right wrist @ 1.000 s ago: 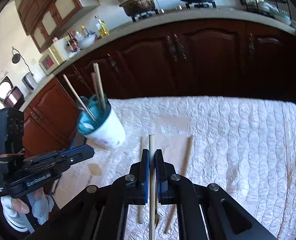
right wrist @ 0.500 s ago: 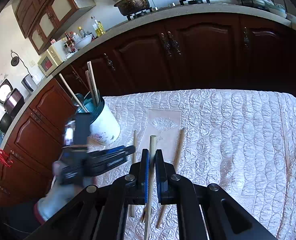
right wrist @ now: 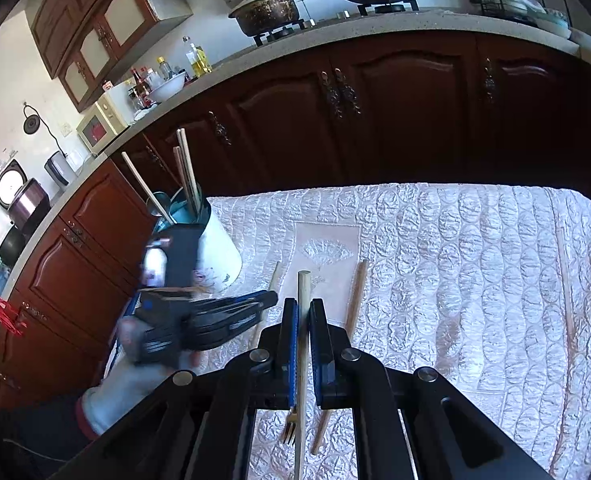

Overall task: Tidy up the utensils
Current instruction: 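Lift the chopsticks upright with both tools and carry them toward the holder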

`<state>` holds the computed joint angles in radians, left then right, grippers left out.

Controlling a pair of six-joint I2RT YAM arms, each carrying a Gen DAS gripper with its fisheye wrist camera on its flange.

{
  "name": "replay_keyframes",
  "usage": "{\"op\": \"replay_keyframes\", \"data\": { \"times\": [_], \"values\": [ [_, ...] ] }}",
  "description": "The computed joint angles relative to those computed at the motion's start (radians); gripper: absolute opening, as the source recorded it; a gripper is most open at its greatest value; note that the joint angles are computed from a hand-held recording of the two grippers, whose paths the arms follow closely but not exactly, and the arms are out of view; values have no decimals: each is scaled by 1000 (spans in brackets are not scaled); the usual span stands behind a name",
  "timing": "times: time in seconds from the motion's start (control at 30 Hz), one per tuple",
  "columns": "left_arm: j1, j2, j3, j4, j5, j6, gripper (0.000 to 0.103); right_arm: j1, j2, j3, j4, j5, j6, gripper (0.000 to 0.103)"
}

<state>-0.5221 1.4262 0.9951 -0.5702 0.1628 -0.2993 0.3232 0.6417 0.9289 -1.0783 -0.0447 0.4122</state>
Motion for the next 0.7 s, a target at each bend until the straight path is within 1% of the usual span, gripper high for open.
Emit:
{"op": "replay_keyframes", "data": {
  "times": [0.13,0.27,0.37,0.53,0.57,0.63,0.7],
  "values": [
    [49,-192,5,-108,98,73,5,82,-2,41,-21,70,40,5],
    [128,-302,44,-200,158,135,5,172,4,83,-34,143,82,5],
    [211,-349,75,-262,221,177,5,228,27,111,-34,185,105,5],
    [299,-386,132,-342,272,244,5,339,93,177,-21,268,139,5],
    [282,-384,134,-330,256,229,5,341,101,182,-16,269,135,5],
    [301,-389,143,-339,255,242,5,353,120,198,-4,278,132,5],
    [330,-390,152,-355,271,258,5,360,145,218,9,284,126,5]
  ]
}}
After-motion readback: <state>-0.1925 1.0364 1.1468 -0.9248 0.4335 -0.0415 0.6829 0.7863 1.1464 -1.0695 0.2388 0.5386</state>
